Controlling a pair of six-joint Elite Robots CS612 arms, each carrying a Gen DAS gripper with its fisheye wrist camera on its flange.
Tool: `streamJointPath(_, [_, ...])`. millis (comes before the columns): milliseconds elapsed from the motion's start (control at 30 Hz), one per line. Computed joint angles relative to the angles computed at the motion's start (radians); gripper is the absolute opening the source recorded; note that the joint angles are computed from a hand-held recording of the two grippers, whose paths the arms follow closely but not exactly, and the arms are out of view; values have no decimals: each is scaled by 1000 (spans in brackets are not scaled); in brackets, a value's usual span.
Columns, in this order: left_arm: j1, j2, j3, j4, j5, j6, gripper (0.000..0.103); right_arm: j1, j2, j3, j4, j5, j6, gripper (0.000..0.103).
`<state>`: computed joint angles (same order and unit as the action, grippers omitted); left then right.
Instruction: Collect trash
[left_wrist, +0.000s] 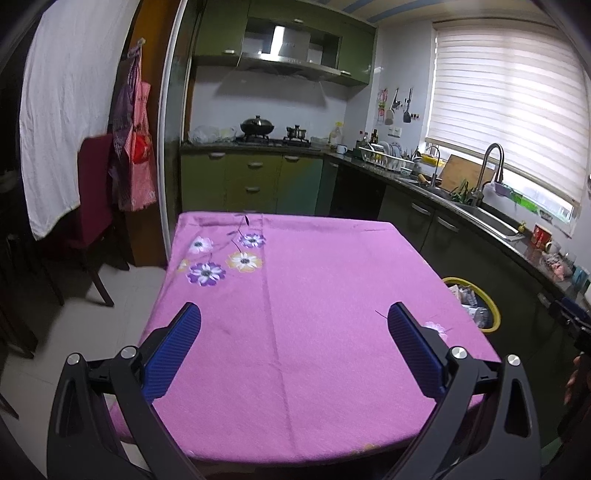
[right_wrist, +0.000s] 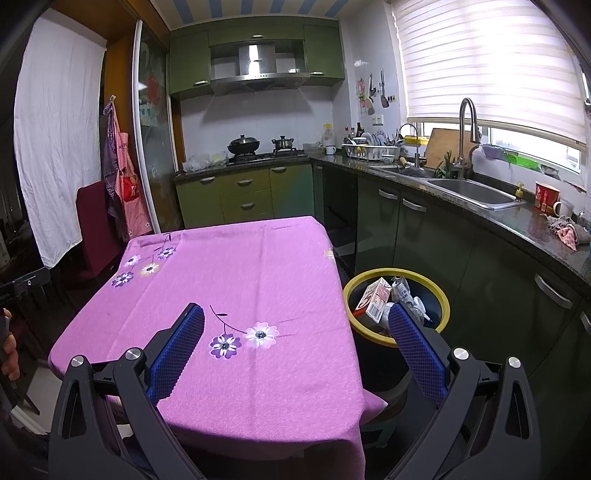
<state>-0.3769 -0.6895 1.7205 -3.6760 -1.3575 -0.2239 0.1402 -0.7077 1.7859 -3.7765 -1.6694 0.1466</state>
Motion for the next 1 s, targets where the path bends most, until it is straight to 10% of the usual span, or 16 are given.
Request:
streamJointPath(633, [59, 138, -317, 344, 11, 28, 97, -25, 80, -226, 300, 89, -87, 98])
streamJointPath(1000, [113, 326, -700, 703, -6, 6, 97, -34, 345, -810, 843, 207, -113, 98])
